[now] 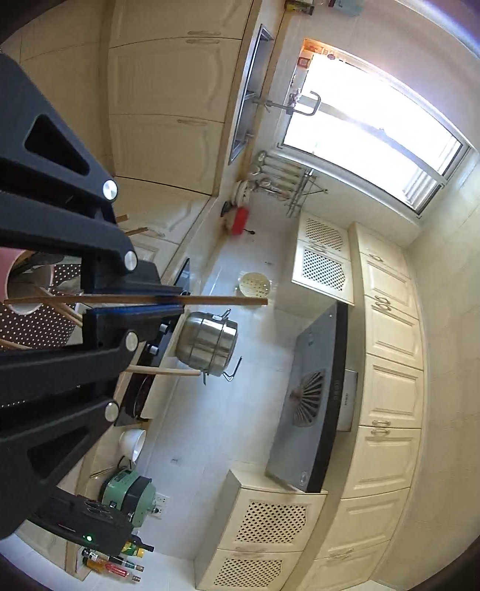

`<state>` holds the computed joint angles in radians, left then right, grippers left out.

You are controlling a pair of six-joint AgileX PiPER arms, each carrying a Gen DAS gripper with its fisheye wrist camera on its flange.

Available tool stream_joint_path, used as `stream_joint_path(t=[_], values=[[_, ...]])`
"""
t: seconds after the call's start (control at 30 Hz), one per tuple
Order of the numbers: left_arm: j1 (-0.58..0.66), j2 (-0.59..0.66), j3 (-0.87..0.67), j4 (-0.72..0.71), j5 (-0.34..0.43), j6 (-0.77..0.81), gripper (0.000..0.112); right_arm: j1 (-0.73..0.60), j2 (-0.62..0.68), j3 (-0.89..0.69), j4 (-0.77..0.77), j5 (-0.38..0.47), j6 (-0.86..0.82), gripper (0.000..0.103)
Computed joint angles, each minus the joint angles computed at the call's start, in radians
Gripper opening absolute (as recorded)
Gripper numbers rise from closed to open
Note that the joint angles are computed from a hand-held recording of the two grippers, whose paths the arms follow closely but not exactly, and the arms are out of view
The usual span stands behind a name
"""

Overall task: Organize utensils
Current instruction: 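Lift both chopsticks over the pink cup and open both tools to drop them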

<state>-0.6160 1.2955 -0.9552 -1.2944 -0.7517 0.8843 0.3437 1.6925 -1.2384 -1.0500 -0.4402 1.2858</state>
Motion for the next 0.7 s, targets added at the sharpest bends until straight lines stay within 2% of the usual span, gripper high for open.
stream_joint_path(t=[0.13, 0.3, 0.7], values=[[0.033, 0.053, -0.007, 0.055, -0.007, -0.064, 0.004, 0.023, 0.023, -0.011, 0.174, 0.021, -0.146, 0.007], [0.093, 0.112, -0.001, 0.096, 0.067, -0.135, 0.004, 0.037, 0.071, -0.046, 0.319, 0.010, -0.264, 0.007], [0.163, 0.165, 0.074, 0.222, 0.183, -0.284, 0.005, 0.082, 0.141, -0.079, 0.627, -0.012, -0.569, 0.007]])
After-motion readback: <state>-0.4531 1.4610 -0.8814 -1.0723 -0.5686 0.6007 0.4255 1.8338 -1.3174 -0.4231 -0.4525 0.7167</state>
